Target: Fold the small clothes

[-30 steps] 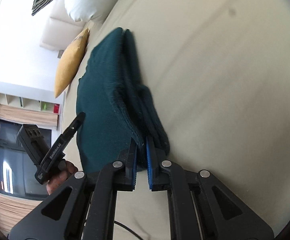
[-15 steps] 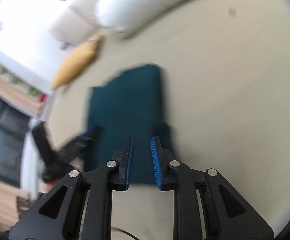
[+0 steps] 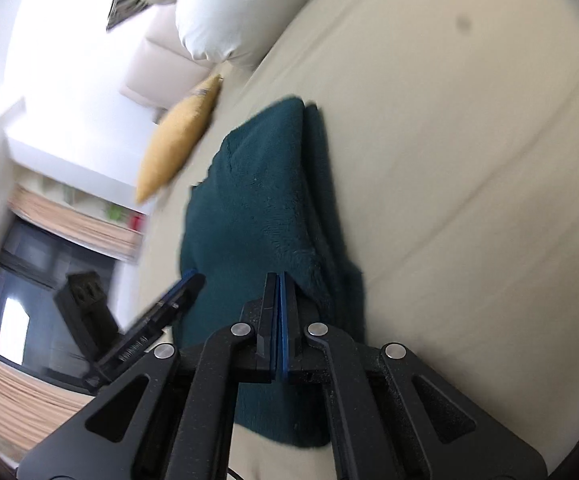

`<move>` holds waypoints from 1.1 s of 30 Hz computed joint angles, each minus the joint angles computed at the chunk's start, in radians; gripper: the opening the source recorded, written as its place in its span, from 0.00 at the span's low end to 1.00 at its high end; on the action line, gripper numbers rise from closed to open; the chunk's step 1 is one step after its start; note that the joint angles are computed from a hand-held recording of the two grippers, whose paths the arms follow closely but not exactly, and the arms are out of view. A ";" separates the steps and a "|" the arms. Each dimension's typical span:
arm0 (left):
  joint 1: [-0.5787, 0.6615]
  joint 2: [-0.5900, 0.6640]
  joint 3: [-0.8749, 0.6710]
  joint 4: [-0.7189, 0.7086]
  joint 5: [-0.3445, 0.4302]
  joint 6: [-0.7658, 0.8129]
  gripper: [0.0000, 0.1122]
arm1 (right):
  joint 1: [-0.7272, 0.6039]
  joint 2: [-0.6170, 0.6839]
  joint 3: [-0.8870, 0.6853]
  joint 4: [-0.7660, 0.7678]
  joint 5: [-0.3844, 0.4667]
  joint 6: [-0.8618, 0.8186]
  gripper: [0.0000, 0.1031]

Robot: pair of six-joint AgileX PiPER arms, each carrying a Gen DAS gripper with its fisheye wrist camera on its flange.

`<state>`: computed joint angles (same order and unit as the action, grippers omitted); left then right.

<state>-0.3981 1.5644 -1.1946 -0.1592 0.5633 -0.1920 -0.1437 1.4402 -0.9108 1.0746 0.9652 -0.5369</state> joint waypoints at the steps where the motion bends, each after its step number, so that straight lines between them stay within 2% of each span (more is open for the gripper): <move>1: -0.002 0.003 -0.006 0.009 0.007 -0.010 0.35 | 0.066 -0.022 -0.051 -0.089 -0.048 0.089 0.05; 4: -0.002 0.010 -0.019 0.008 0.025 -0.019 0.35 | 0.161 -0.001 -0.197 -0.207 -0.068 0.213 0.08; 6: 0.000 0.017 -0.031 0.007 0.042 -0.017 0.35 | 0.185 0.080 -0.324 -0.207 -0.029 0.212 0.08; 11: 0.021 0.034 -0.059 -0.039 0.081 0.020 0.35 | 0.286 0.401 -0.724 -0.310 0.116 0.379 0.09; 14: 0.013 0.056 -0.094 -0.007 0.116 -0.007 0.35 | 0.276 0.554 -0.862 -0.337 0.161 0.447 0.00; 16: 0.008 0.069 -0.116 0.010 0.134 -0.018 0.35 | 0.244 0.577 -0.859 -0.266 0.134 0.415 0.00; 21: 0.006 0.083 -0.140 0.020 0.157 -0.022 0.35 | 0.227 0.556 -0.796 -0.241 0.014 0.370 0.00; 24: 0.001 0.087 -0.149 0.034 0.164 -0.030 0.35 | 0.187 0.518 -0.714 -0.231 -0.064 0.407 0.00; 27: -0.002 0.088 -0.151 0.046 0.167 -0.038 0.35 | 0.154 0.490 -0.652 -0.195 -0.082 0.369 0.00; 30: -0.001 0.085 -0.147 0.047 0.166 -0.036 0.35 | 0.132 0.408 -0.559 -0.251 -0.114 0.372 0.00; 32: -0.002 0.085 -0.147 0.051 0.168 -0.037 0.35 | 0.123 0.342 -0.510 -0.305 -0.128 0.430 0.01; 33: -0.002 0.086 -0.149 0.052 0.168 -0.038 0.35 | 0.123 0.307 -0.487 -0.323 -0.135 0.434 0.08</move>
